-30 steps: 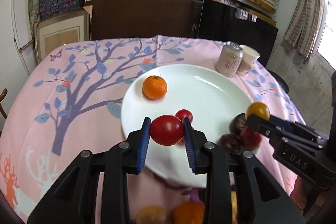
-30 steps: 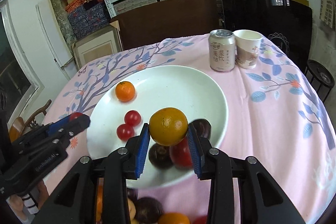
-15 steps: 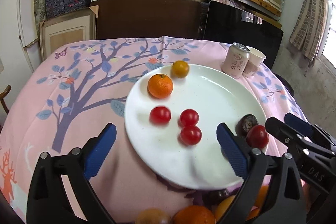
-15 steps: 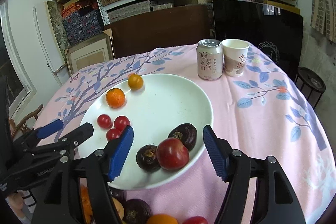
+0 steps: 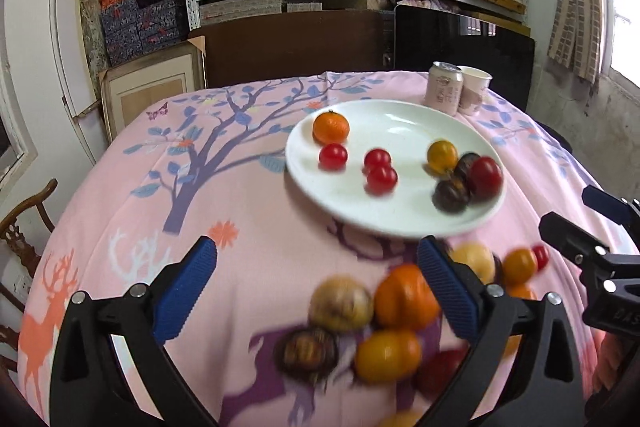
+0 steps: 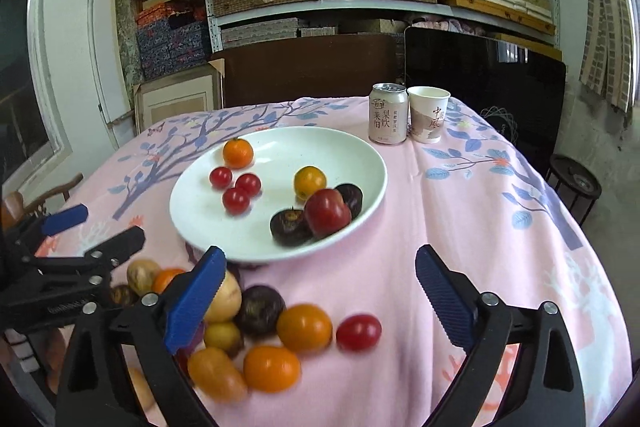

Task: Organize fruits
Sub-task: 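Carry the tomato and yellow fruit onto the white plate and open both tools, then grasp a yellow striped pepino with the left tool while the right tool grasps a red cherry tomato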

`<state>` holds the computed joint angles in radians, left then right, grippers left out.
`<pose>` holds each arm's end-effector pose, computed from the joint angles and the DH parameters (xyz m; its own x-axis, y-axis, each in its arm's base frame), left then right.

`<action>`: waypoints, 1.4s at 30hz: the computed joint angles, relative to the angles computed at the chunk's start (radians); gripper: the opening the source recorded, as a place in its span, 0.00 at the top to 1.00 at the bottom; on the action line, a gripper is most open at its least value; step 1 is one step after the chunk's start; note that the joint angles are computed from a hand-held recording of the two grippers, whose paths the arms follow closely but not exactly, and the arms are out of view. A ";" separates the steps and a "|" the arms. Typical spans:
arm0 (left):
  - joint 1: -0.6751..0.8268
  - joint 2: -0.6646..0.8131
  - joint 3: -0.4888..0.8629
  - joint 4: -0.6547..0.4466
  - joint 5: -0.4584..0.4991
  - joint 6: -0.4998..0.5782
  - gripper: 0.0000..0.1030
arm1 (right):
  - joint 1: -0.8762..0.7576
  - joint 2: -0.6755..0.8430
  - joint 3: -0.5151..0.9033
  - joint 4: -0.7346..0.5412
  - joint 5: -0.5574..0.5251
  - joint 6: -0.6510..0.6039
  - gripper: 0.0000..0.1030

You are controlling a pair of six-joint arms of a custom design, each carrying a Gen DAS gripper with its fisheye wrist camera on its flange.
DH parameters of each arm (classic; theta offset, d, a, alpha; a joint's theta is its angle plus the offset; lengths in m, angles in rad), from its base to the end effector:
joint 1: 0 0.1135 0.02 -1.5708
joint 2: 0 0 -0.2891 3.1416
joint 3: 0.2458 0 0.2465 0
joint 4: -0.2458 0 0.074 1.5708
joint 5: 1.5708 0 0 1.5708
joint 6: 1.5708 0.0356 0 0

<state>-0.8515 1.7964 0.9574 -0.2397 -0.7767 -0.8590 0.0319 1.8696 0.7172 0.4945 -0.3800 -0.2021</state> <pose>0.2402 -0.2363 0.1699 -0.6204 -0.1114 -0.7764 -0.2317 0.9717 0.0458 0.3412 0.0241 0.1302 -0.5339 -0.2035 -0.8207 -0.4391 0.8962 0.0634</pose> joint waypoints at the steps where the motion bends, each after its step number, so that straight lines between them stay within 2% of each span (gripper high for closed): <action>1: -0.012 -0.009 -0.018 -0.004 0.001 -0.024 0.04 | -0.004 -0.012 -0.025 0.014 -0.006 -0.012 0.05; 8: -0.136 -0.106 -0.192 0.012 0.069 -0.283 0.04 | -0.087 -0.081 -0.183 0.062 -0.099 -0.064 0.03; 12: -0.229 -0.086 -0.220 -0.004 0.081 -0.382 0.04 | -0.133 -0.093 -0.221 0.049 -0.133 -0.086 0.03; 17: -0.286 -0.002 -0.124 -0.106 0.061 -0.373 0.04 | -0.175 -0.073 -0.187 0.005 -0.170 -0.030 0.03; 19: -0.281 0.011 -0.112 -0.113 0.077 -0.367 0.04 | -0.187 -0.056 -0.164 -0.029 -0.181 -0.016 0.03; 23: -0.242 -0.002 -0.142 -0.050 0.142 -0.339 0.04 | -0.191 -0.048 -0.155 -0.042 -0.188 -0.012 0.03; 34: -0.190 -0.038 -0.208 0.048 0.190 -0.309 0.04 | -0.173 -0.052 -0.164 -0.038 -0.163 -0.029 0.03; 38: -0.196 -0.028 -0.183 -0.003 0.160 -0.330 0.04 | -0.172 -0.047 -0.162 -0.040 -0.161 -0.027 0.03; 42: -0.201 0.055 -0.076 -0.105 0.183 -0.271 0.04 | -0.170 -0.046 -0.162 -0.039 -0.158 -0.033 0.03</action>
<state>-1.0525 1.8511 0.8818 -0.3443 -0.5933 -1.1302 -0.1383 1.8235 0.5555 0.4551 -0.5382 -0.2355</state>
